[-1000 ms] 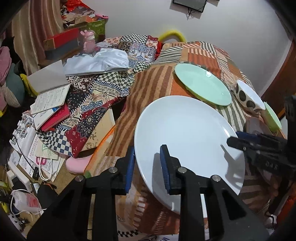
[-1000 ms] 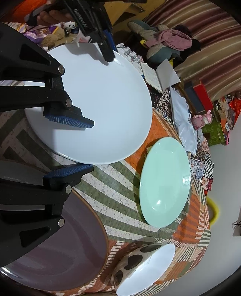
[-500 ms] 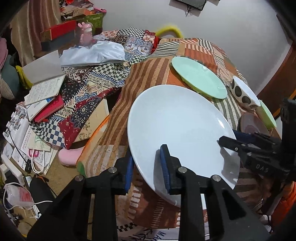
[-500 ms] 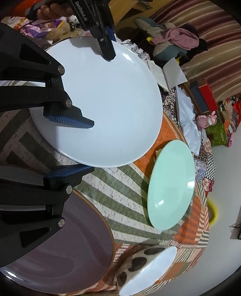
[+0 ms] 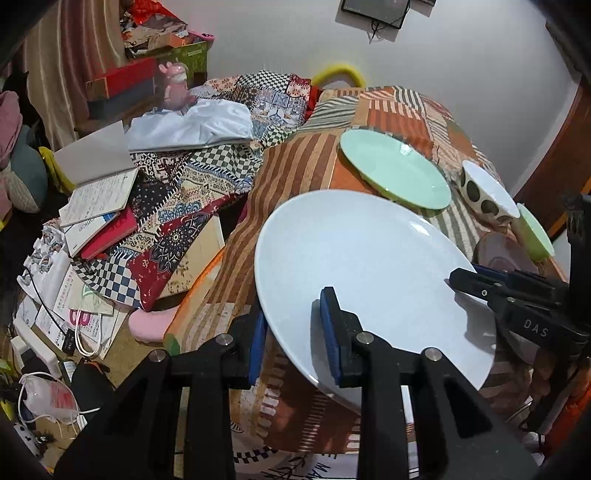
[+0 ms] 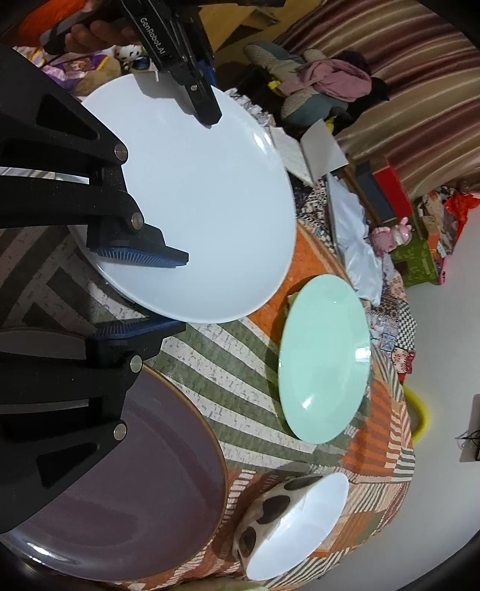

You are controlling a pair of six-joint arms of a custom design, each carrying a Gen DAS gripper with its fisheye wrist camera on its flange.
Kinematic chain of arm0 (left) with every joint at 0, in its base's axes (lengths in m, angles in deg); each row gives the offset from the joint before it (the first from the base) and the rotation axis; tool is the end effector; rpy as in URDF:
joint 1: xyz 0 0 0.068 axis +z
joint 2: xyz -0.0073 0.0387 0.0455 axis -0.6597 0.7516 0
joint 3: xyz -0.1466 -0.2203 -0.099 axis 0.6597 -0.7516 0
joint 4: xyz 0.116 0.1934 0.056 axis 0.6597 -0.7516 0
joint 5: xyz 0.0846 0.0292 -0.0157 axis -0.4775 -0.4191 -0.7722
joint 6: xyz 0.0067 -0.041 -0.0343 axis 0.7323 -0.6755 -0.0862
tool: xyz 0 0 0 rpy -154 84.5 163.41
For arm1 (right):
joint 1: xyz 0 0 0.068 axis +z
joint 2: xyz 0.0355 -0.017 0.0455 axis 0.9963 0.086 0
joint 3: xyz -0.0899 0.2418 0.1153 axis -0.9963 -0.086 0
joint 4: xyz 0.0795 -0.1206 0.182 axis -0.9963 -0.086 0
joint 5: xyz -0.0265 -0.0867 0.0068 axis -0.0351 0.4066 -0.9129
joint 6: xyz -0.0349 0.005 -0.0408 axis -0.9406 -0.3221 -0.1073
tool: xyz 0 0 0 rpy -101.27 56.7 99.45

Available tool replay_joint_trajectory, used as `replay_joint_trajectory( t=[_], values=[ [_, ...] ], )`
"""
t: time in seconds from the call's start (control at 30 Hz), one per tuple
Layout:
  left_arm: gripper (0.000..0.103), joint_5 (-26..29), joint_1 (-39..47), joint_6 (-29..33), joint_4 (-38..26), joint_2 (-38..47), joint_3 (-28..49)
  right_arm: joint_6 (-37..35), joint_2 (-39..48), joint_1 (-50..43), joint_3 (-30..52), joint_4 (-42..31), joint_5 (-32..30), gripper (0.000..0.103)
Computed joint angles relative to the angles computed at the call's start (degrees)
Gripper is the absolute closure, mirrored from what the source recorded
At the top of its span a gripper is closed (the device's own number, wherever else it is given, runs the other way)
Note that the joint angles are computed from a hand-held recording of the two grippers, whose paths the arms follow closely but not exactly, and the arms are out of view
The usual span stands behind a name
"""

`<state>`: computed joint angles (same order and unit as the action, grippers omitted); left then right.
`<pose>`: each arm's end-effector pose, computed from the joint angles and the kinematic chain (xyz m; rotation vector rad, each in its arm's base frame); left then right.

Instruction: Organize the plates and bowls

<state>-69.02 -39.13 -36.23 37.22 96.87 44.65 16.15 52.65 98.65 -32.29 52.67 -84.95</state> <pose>0.1915 -0.0010 0.1553 0.0577 2.5048 -0.2705 0.2062 0.0564 0.1799 -0.2237 2.5621 0.3626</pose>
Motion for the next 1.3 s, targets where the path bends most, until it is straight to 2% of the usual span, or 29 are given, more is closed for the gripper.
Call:
replay_joint_trajectory(
  t=[0.33,0.83,1.3],
  values=[
    [0.074,-3.2,-6.0,-3.1,-3.3,-6.1,1.0,-1.4,-6.9,-3.8,-1.0,-2.3,-0.8,0.077],
    [0.074,-12.3,-22.6,-10.9,-7.2,-11.5,4.6,-6.3,-18.7,-15.8,-2.3,-9.2,-5.5,0.077],
    [0.074,-21.2,-39.0,-17.7,-6.7,-7.5,8.8,-18.4,-24.7,-37.6,-2.6,-17.5,-17.1,0.077]
  ],
)
